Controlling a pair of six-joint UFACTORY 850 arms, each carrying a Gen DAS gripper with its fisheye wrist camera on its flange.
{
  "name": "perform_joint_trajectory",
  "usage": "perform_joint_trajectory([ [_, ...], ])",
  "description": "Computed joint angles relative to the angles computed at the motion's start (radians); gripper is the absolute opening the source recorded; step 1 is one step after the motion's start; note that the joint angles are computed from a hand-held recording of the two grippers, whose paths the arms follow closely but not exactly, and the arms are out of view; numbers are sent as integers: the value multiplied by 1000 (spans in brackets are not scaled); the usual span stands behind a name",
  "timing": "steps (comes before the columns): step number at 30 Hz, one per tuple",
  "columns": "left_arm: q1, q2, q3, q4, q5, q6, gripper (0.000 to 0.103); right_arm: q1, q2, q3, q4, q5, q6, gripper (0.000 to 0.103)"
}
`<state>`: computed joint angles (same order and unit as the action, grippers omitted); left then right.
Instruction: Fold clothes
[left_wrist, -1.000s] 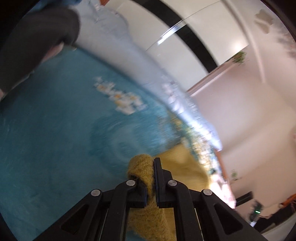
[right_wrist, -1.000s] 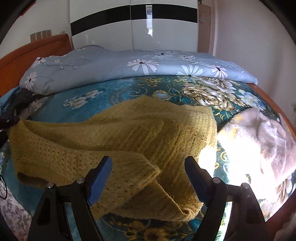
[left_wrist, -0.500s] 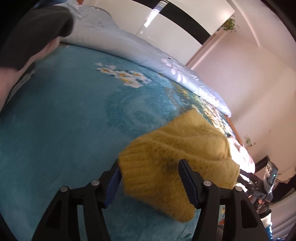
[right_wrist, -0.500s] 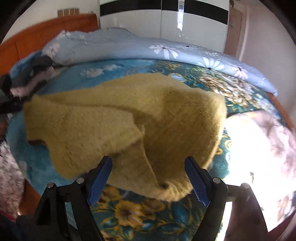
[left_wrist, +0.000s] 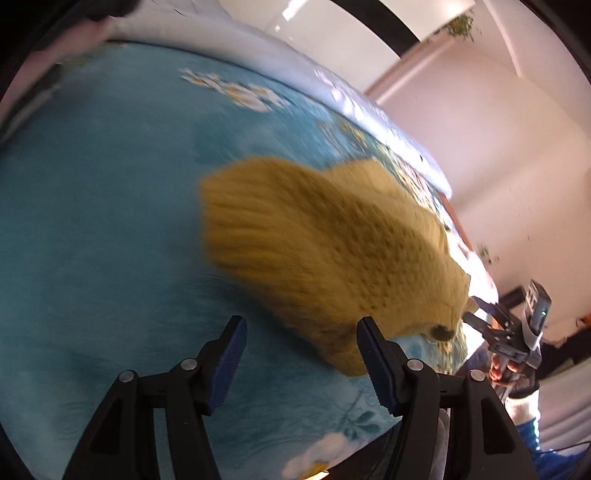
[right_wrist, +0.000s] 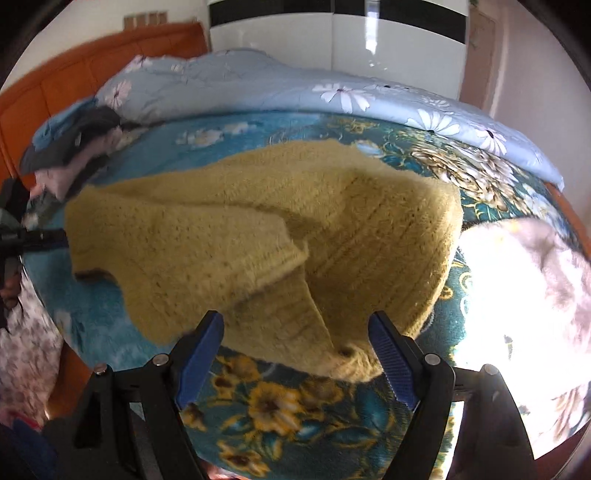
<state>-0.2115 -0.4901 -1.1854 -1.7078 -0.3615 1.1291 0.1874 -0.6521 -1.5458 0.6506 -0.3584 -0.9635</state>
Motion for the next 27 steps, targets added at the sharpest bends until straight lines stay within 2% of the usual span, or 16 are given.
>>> perform_joint_trajectory([
  [4,-19,-25,-59,7,7,-4,66,22,-35,-38,-217,27,158,82],
  [8,-19,-18,-105,-47,6,69,66,45,-51,-69,-240,65,138,82],
  [12,5,-50,-172,-124,-27,131,66,66,-65,-106,-204,76,29,82],
  [16,25,-145,-306,4,-57,-50,66,86,-88,-152,-149,58,-106,82],
  [19,29,-204,-392,166,-57,-237,66,96,-116,-203,-113,10,-181,81],
  [21,32,-204,-391,193,-60,-249,66,99,-136,-237,-116,-30,-175,81],
  [23,34,-187,-365,188,-59,-217,66,99,-157,-272,-118,-76,-160,74],
  [24,36,-179,-352,185,-58,-202,66,95,-170,-293,-99,-107,-158,65],
  [25,37,-170,-339,183,-57,-186,66,90,-181,-310,-76,-132,-152,49],
  [26,41,-150,-312,194,-50,-172,66,85,-192,-327,-53,-157,-145,41],
  [27,45,-127,-283,197,-40,-151,66,80,-203,-345,-32,-183,-136,27],
])
